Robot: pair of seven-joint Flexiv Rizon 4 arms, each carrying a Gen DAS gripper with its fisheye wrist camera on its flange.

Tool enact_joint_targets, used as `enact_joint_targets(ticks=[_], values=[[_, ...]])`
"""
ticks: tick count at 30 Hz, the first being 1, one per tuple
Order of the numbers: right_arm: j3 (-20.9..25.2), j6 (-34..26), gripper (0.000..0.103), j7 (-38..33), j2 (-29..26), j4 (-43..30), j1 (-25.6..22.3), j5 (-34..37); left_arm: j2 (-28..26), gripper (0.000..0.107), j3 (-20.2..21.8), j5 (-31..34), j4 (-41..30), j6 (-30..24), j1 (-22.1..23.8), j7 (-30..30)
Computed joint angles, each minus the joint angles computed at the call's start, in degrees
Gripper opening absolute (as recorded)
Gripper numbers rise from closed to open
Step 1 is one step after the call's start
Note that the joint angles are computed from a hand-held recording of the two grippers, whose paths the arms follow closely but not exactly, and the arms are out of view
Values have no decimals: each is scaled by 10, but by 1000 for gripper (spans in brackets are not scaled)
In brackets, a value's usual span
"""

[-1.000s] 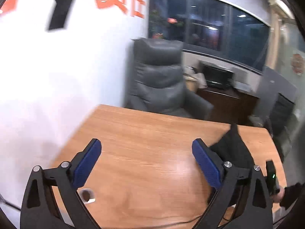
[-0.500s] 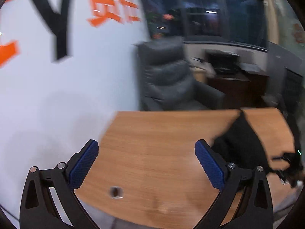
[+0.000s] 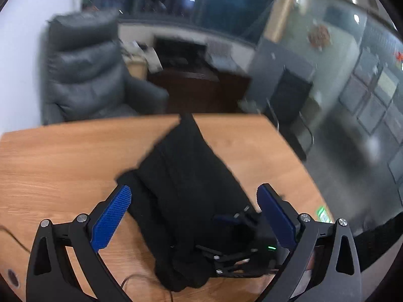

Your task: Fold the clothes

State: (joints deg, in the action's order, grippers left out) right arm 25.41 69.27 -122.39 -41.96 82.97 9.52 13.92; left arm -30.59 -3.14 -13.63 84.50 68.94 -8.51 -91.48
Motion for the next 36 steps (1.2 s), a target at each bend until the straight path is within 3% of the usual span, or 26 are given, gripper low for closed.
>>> enact_joint_targets(ticks=[3,6,8,11,14,18,21,25,31,36], values=[[26,37,76,-40,39,45,-32,19,-55,101,-18,-14,-27,-19,8,20],[54,13,76,-45,81,73,-95,76,-99,97,-6,-6,-49,-52,-6,4],[27,-8,76,-27,117,100,-109,95,-117,95,-13,-13,-44,-52,-4,1],[-16,-34,76,-3,149,116,-111,110,-128,99,-9,-7,-10,7,-11,-10],[-37,-70,76,-2,144,88,-118,130,-127,100,-13,-6,23,70,-11,-11],[-40,-172,77,16,64,-41,-119,170,-118,100,-25,-16,35,72,-1,-5],[-35,-310,77,43,-8,-160,-131,200,-96,98,-32,-34,48,58,10,-9],[-45,-455,77,60,-92,-290,-126,208,-69,100,-42,-70,92,98,35,-32],[-55,-591,94,110,-177,-414,-126,222,-82,103,-186,-188,137,84,150,54],[-38,-688,103,143,-234,-493,-130,263,-118,103,-351,-344,180,97,264,169]])
